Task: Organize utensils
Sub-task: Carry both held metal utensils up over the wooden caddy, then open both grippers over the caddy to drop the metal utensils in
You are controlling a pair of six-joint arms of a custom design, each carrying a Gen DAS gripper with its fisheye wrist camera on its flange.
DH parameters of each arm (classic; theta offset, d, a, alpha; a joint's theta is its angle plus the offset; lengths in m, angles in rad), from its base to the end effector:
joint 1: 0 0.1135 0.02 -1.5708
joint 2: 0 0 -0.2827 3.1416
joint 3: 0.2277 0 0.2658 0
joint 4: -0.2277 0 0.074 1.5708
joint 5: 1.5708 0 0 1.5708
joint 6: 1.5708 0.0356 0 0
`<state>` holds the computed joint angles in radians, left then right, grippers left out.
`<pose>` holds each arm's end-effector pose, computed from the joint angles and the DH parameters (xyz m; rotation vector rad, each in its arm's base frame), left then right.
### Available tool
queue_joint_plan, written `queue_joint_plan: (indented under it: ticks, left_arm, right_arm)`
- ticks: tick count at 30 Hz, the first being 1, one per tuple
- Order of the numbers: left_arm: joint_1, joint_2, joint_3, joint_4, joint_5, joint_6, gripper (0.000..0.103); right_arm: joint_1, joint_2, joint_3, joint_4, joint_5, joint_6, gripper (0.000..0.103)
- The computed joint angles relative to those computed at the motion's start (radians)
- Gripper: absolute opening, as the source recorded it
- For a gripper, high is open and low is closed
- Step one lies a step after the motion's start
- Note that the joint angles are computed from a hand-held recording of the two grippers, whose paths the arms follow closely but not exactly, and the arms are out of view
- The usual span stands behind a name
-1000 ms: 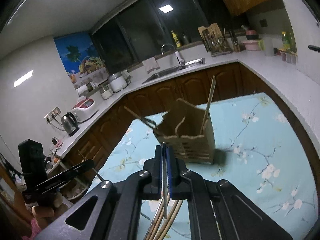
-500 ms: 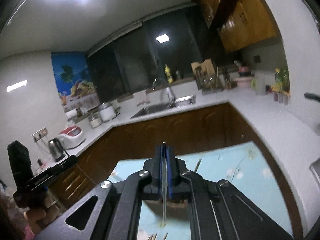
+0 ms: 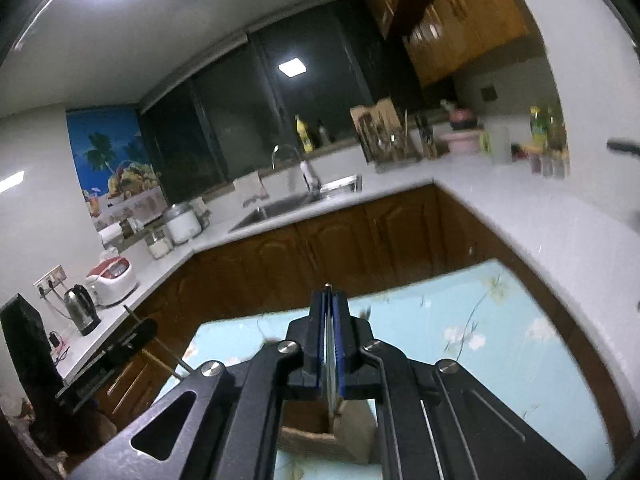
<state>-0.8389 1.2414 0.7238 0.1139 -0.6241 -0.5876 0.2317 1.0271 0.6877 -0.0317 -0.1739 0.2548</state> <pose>0.2012 -0.1928 0.2646 -0.1607 1.9039 -0.3514 0.2317 0.0610 0.2863 -0.0944 1.9655 0.4897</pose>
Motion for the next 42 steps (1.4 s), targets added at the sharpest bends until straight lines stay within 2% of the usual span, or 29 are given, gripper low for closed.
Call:
queue_joint_plan:
  ticks: [7, 15, 19, 21, 23, 24, 26, 27, 28, 29, 31, 33, 34, 35, 36, 38, 39, 42]
  left_arm:
    - [0.021, 0.063, -0.041, 0.046, 0.065, -0.014, 0.004]
    - [0.033, 0.068, -0.011, -0.002, 0.091, -0.003, 0.005]
    - [0.036, 0.076, 0.013, -0.047, 0.113, -0.01, 0.005]
    - [0.032, 0.06, 0.012, -0.062, 0.129, -0.018, 0.011]
    - [0.015, 0.026, -0.005, -0.066, 0.129, -0.034, 0.03]
    - [-0.005, 0.003, -0.018, -0.065, 0.11, -0.043, 0.033]
    - [-0.053, -0.056, -0.044, -0.083, 0.071, -0.072, 0.041]
    - [-0.071, -0.078, -0.055, -0.088, 0.06, -0.083, 0.043]
    - [-0.111, -0.123, -0.077, -0.1, 0.021, -0.11, 0.051]
    - [-0.135, -0.145, -0.085, -0.116, -0.007, -0.13, 0.066]
    - [-0.219, -0.222, -0.119, -0.158, -0.102, -0.192, 0.078]
    - [-0.314, -0.282, -0.134, -0.239, -0.209, -0.251, 0.083]
    - [-0.354, -0.295, -0.127, -0.31, -0.263, -0.308, 0.09]
    - [-0.402, -0.31, -0.121, -0.395, -0.319, -0.385, 0.092]
    - [-0.427, -0.325, -0.126, -0.43, -0.341, -0.416, 0.092]
    - [-0.494, -0.341, -0.118, -0.574, -0.391, -0.534, 0.093]
    - [-0.537, -0.328, -0.099, -0.698, -0.424, -0.647, 0.093]
    - [-0.637, -0.296, -0.084, -0.939, -0.456, -0.912, 0.093]
  right_arm:
    - [-0.015, 0.06, -0.053, 0.061, -0.016, 0.001, 0.004]
    - [-0.044, 0.097, -0.024, 0.029, -0.059, 0.021, 0.005]
    - [-0.056, 0.101, -0.017, 0.013, -0.064, 0.014, 0.012]
    - [-0.065, 0.088, -0.018, 0.002, -0.079, 0.02, 0.018]
    - [-0.082, 0.055, -0.028, -0.008, -0.104, 0.031, 0.034]
    - [-0.097, 0.027, -0.041, -0.003, -0.12, 0.04, 0.047]
    - [-0.112, -0.023, -0.057, 0.0, -0.125, 0.054, 0.055]
    - [-0.133, -0.065, -0.074, -0.001, -0.139, 0.061, 0.063]
    - [-0.148, -0.092, -0.083, -0.005, -0.154, 0.068, 0.071]
    - [-0.167, -0.129, -0.097, -0.011, -0.174, 0.079, 0.074]
    - [-0.203, -0.198, -0.122, -0.029, -0.211, 0.094, 0.082]
    - [-0.222, -0.266, -0.145, -0.062, -0.238, 0.094, 0.087]
    - [-0.227, -0.297, -0.154, -0.083, -0.246, 0.09, 0.09]
    - [-0.233, -0.338, -0.168, -0.106, -0.255, 0.085, 0.091]
    - [-0.232, -0.373, -0.177, -0.131, -0.254, 0.079, 0.092]
    - [-0.219, -0.44, -0.193, -0.194, -0.244, 0.062, 0.093]
    - [-0.212, -0.476, -0.202, -0.227, -0.239, 0.053, 0.094]
    - [-0.192, -0.57, -0.223, -0.332, -0.217, 0.029, 0.095]
